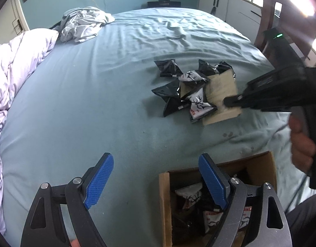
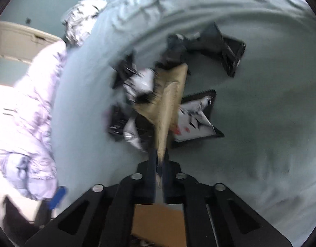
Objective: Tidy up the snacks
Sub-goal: 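Grasp a tan paper sachet from the pile with the right gripper, then grasp a black packet with the left gripper while the right gripper holds the tan sachet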
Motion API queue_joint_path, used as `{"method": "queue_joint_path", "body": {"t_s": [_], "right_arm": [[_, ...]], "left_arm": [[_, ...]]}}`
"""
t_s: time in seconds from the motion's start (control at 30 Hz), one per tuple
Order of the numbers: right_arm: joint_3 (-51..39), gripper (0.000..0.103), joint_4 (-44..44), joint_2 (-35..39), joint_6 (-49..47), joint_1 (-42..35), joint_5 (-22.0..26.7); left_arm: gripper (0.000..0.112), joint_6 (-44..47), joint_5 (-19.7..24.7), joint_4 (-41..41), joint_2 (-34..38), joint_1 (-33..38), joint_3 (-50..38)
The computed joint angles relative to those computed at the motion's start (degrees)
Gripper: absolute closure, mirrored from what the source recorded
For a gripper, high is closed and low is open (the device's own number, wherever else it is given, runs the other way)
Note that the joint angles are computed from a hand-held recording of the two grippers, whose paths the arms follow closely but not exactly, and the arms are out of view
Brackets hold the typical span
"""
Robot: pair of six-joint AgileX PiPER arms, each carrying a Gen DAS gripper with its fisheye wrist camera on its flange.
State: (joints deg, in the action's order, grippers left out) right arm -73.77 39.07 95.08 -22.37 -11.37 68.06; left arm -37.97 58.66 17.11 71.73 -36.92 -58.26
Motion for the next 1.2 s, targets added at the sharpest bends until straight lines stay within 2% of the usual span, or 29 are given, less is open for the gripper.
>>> {"method": "queue_joint_path", "body": {"t_s": [0.17, 0.3, 0.37, 0.53, 0.6, 0.7, 0.8, 0.9, 0.93, 1.03, 1.1, 1.2], "right_arm": [[3.5, 0.102, -0.2, -9.0, -0.4, -2.6, -1.2], [8.1, 0.102, -10.1, -21.0, 4.4, -1.9, -5.6], [9.8, 0.102, -14.1, -25.8, 6.2, -1.1, -6.8], [15.6, 0.102, -10.9, -34.1, 0.5, -7.3, -4.9], [19.1, 0.102, -11.3, -37.0, 0.2, -8.2, -6.0], [22.9, 0.102, -20.0, -42.2, 4.7, -4.9, -9.7], [24.2, 0.102, -29.6, -42.7, 14.3, 2.8, -11.5], [23.9, 0.102, -32.6, -41.0, 19.4, 7.1, -12.3], [23.7, 0.102, -34.3, -40.8, 21.6, 8.7, -12.8], [24.4, 0.102, -40.8, -39.6, 29.0, 14.8, -15.2], [24.3, 0.102, -39.5, -38.4, 27.8, 14.0, -15.4], [24.4, 0.102, -32.8, -36.8, 21.3, 9.7, -15.0]], "left_arm": [[0.027, 3.1, -1.4, -2.9, 1.2, 3.5, -1.2], [0.027, 13.1, -1.9, -13.6, 5.6, 10.4, -5.3], [0.027, 14.7, -1.7, -15.6, 9.1, 12.1, -8.3], [0.026, 14.0, 0.1, -15.5, 21.9, 13.5, -18.7], [0.026, 15.0, 1.0, -17.1, 26.2, 14.4, -22.1], [0.026, 17.0, 2.6, -21.5, 32.1, 15.9, -26.6], [0.027, 17.4, 3.8, -25.1, 36.2, 17.6, -28.5], [0.045, 15.8, 1.8, -23.8, 36.0, 17.4, -27.3], [0.062, 16.4, 0.3, -24.3, 35.0, 17.3, -26.2], [0.063, 17.8, -1.3, -25.4, 33.4, 16.9, -24.0], [0.064, 15.8, -1.9, -22.8, 31.6, 15.7, -22.4], [0.064, 11.7, -2.2, -18.3, 27.2, 14.1, -20.0]]}}
